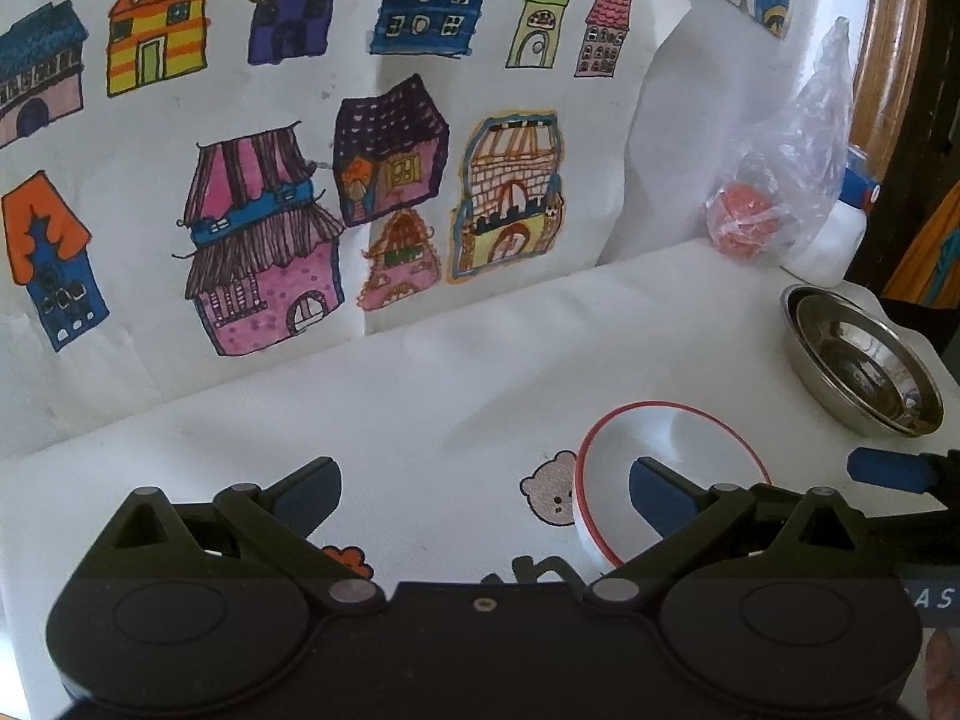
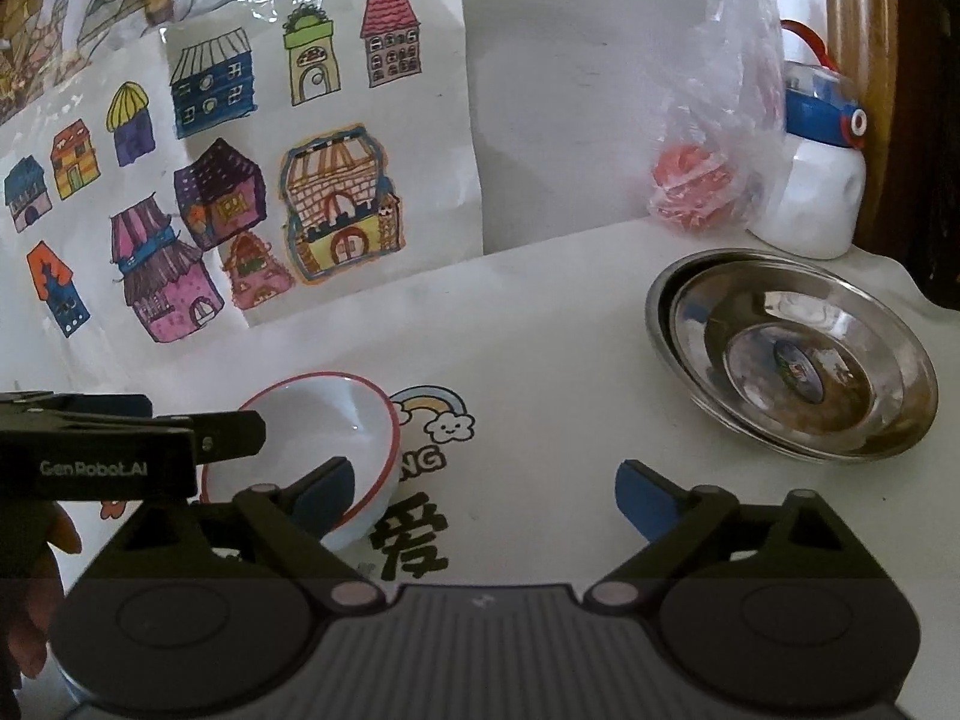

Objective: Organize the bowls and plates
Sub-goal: 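Close both grippers on the second white bowl rim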

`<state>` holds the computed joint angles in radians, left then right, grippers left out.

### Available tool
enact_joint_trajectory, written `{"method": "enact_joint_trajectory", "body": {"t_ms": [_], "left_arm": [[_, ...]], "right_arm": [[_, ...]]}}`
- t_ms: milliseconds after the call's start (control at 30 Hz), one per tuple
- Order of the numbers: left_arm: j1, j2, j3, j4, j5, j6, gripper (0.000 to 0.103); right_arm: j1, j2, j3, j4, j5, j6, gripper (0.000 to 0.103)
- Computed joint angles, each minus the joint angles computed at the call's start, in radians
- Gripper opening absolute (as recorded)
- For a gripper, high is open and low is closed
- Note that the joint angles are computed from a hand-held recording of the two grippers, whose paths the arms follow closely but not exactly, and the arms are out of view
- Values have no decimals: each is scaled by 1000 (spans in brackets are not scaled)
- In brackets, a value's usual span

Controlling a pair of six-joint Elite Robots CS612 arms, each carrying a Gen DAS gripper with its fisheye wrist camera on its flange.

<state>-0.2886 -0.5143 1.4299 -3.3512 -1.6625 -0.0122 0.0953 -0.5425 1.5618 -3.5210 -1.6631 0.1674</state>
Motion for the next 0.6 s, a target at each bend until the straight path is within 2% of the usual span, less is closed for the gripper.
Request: {"method": "enact_joint_trajectory", "body": {"t_ms": [200,300,367,467,600], "left_arm": [[2,3,-6,13,-9,1,94],[3,4,-9,32,-28,3,85],[6,3,-12,51,-49,3,76],[11,5,-17,73,-89,-7,64],[12,4,-18,77,-114,8,55]], "right_arm": [[1,2,-5,5,30,-9,82],[-1,2,-5,5,59,-4,70],[-2,1,-5,10,78,3,62],[-3,1,-6,14,96,17,56],[-7,1,-5,15,125,46,51]]}}
